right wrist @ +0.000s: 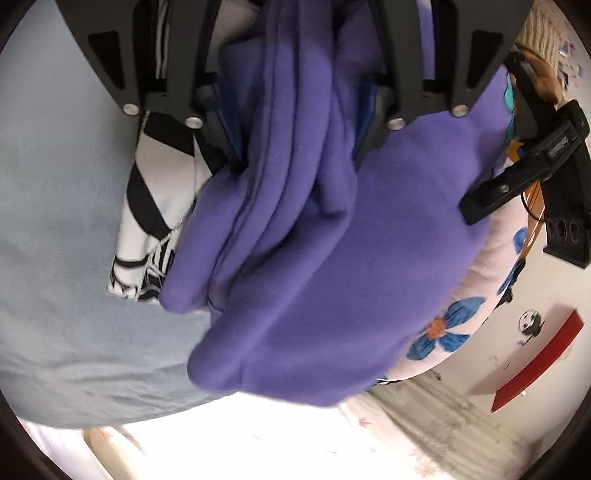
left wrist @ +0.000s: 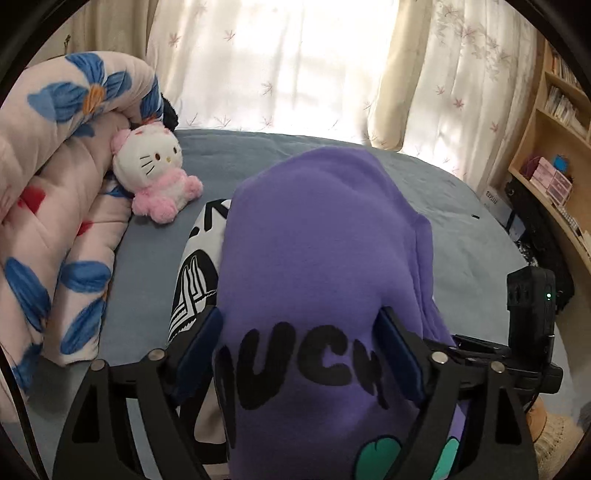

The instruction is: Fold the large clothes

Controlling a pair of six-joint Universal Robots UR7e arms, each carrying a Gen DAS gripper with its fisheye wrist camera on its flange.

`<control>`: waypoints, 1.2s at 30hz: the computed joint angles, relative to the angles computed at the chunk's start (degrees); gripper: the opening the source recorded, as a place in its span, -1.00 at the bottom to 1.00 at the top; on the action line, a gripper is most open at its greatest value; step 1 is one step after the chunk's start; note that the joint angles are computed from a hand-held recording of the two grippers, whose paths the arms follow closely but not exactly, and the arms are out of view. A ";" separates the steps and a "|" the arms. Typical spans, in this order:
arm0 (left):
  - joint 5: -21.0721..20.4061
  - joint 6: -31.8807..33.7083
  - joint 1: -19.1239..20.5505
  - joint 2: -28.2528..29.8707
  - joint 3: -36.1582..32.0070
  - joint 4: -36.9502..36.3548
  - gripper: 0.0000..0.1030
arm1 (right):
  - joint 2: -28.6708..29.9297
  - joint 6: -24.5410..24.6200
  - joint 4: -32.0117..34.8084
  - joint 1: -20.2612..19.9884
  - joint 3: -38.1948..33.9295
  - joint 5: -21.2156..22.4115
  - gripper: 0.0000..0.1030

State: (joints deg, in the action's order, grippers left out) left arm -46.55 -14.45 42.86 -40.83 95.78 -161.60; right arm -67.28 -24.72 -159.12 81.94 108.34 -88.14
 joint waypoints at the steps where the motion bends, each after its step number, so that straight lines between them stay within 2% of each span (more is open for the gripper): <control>1: -0.46 -0.60 0.32 0.11 0.02 -0.33 0.72 | 0.08 -0.60 0.14 -0.18 -0.09 0.15 0.04; 4: -0.51 -2.07 0.16 -0.14 0.73 -1.56 0.76 | -0.83 0.31 0.91 1.04 0.30 -1.47 0.10; 6: 0.88 -2.26 -0.60 -0.45 1.18 -1.35 0.77 | -1.24 0.97 1.84 1.96 -0.01 -4.51 0.33; 7: 1.67 -3.18 -1.34 -0.84 1.65 -0.62 0.77 | -1.89 1.33 3.15 2.60 -0.26 -5.96 0.35; 12: 4.86 -13.27 -4.80 -3.49 2.11 10.46 0.77 | -5.22 -0.43 3.01 6.05 1.07 -13.97 0.39; 15: 3.92 -19.81 -6.92 -5.66 3.14 15.85 0.77 | -9.57 -0.59 4.56 7.18 3.27 -15.30 0.39; 20: 5.55 -30.31 -13.10 -9.06 4.83 26.49 0.77 | -18.52 -0.56 8.20 10.75 7.89 -21.81 0.39; 23: 5.50 -36.43 -17.02 -10.52 5.32 33.60 0.77 | -25.24 -0.52 11.85 12.49 10.75 -23.77 0.39; 27: 1.51 -44.72 -22.69 -12.10 5.99 40.66 0.77 | -34.85 0.21 20.37 13.78 13.06 -24.64 0.39; 31: -2.17 -52.23 -27.90 -11.56 3.59 50.28 0.77 | -44.12 1.37 28.97 15.62 14.10 -25.53 0.39; 36: -3.24 -57.76 -35.16 -9.72 -0.75 59.27 0.77 | -54.44 3.75 39.81 19.73 12.55 -26.09 0.39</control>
